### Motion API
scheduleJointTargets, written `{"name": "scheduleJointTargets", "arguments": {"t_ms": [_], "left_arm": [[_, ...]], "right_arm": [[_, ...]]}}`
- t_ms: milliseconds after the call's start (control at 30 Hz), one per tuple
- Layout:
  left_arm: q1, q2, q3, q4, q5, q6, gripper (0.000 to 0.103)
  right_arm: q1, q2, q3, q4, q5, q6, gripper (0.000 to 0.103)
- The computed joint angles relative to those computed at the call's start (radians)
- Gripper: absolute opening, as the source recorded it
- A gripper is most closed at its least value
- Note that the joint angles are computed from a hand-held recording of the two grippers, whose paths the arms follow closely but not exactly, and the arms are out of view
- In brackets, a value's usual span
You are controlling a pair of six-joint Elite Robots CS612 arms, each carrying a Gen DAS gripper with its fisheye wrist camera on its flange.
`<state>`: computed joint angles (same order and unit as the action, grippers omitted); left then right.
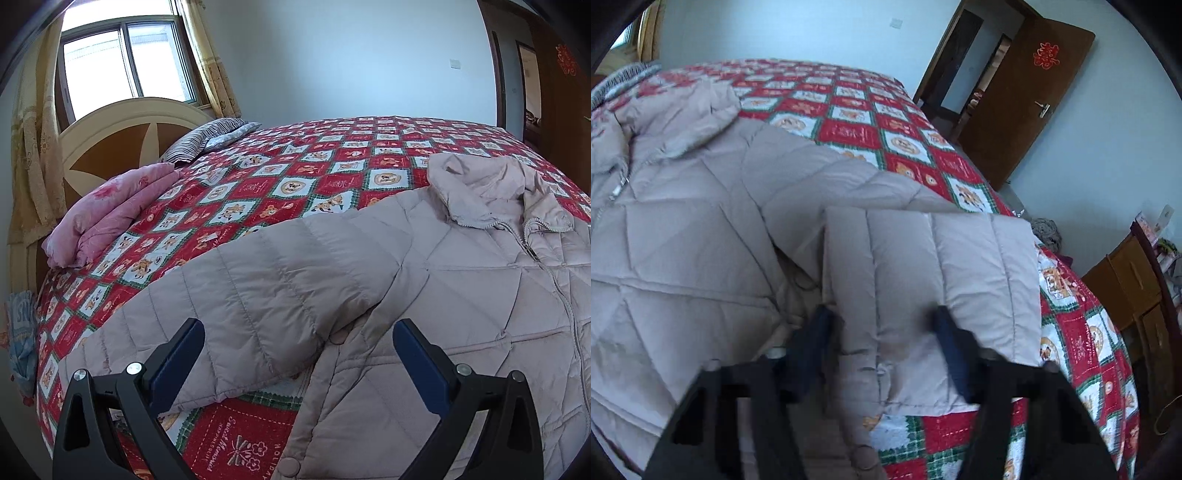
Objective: Fold large clothes
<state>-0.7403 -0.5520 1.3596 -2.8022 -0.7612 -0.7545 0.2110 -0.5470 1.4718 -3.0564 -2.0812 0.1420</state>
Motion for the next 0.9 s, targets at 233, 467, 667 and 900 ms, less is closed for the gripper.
{"name": "scheduleJointTargets", "arguments": {"t_ms": [233,467,667,900], "left_arm": [[0.002,-0.012,0.015,-0.028,0.015,-0.001,0.102],[0.003,-0.031,0.040,-0.043,0.032,-0.021,0.102],[0.007,-0.047,0.068,-0.046,0.046,-0.040,0.102],[0.019,-0.057,0.092,-0.025,0.053,-0.077,0.102]], "right_arm": [[0.005,-0.064,0.089,-0.163,0.012,-0.029,0.006],[0.074,-0.104,0.093,-0.331,0.082,-0.161,0.006],[0.131,-0.080,0.032,-0.358,0.177,-0.239,0.006],[0.170,0.001,-0.075,-0.280,0.282,-0.267,0.006]]}}
